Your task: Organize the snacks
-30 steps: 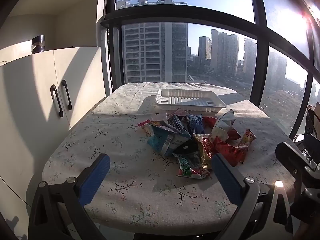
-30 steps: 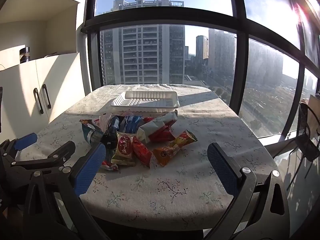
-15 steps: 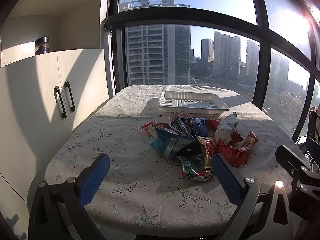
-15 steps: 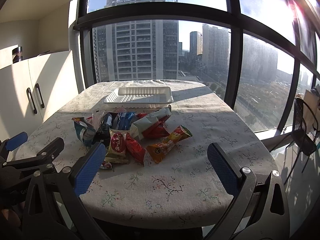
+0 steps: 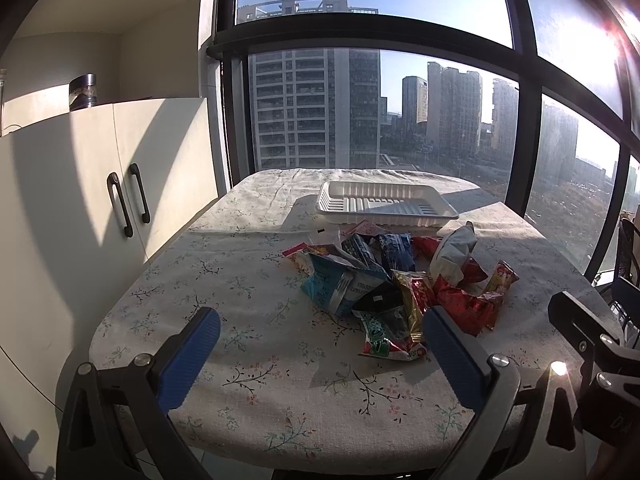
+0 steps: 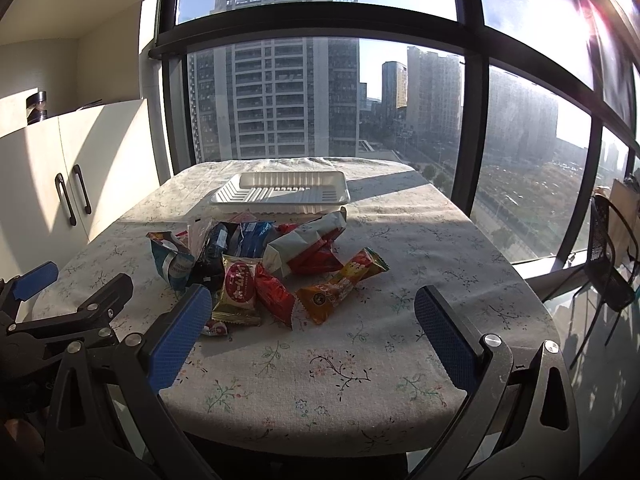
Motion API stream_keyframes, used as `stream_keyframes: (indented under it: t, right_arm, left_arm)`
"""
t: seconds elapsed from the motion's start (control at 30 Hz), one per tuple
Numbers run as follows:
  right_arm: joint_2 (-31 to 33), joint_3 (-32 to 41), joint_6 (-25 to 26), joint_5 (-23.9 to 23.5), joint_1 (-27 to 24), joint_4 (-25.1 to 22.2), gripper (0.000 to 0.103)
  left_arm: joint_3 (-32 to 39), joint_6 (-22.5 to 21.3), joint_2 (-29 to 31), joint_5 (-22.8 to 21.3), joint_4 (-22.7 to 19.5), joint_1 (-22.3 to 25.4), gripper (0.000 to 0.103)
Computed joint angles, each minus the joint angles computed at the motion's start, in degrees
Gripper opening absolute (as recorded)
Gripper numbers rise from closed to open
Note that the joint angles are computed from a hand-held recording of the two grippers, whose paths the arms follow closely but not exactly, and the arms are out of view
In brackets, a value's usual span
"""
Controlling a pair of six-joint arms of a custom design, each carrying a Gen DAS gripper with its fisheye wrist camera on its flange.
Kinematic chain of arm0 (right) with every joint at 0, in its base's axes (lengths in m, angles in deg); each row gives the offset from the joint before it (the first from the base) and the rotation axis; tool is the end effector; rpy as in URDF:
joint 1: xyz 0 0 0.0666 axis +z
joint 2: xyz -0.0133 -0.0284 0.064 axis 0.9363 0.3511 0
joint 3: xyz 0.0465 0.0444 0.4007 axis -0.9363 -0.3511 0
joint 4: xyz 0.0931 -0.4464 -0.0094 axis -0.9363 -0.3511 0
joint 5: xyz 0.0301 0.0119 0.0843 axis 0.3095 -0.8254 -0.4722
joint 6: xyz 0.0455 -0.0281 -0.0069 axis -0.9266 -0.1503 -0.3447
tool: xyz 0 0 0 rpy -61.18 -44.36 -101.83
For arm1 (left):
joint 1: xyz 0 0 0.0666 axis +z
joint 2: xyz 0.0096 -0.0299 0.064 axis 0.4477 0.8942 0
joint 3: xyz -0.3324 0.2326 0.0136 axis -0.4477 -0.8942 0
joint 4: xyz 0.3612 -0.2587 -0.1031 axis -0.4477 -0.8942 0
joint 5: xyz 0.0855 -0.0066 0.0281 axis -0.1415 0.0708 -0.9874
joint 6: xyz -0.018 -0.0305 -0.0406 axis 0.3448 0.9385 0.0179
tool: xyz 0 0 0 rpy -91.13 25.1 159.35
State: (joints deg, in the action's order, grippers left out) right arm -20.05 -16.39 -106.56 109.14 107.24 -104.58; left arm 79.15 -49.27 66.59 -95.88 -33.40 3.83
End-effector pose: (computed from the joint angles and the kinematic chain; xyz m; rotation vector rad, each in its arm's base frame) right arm 0.3223 0.2191 0.4543 0.2012 2.0498 -0.1295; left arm 0.3899 -0.1559 0.4447 0.1634 2.0747 -0.0861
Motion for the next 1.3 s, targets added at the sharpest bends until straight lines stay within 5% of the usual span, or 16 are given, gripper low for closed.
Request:
stream_keyframes:
  t: [1.3]
  right_arm:
    - [0.44,0.12,-0.28,-0.09,0.2,0.16,0.103]
  left_arm:
    - [-0.12,0.13,0.48,-0.88,0.22,-0.8,0.103]
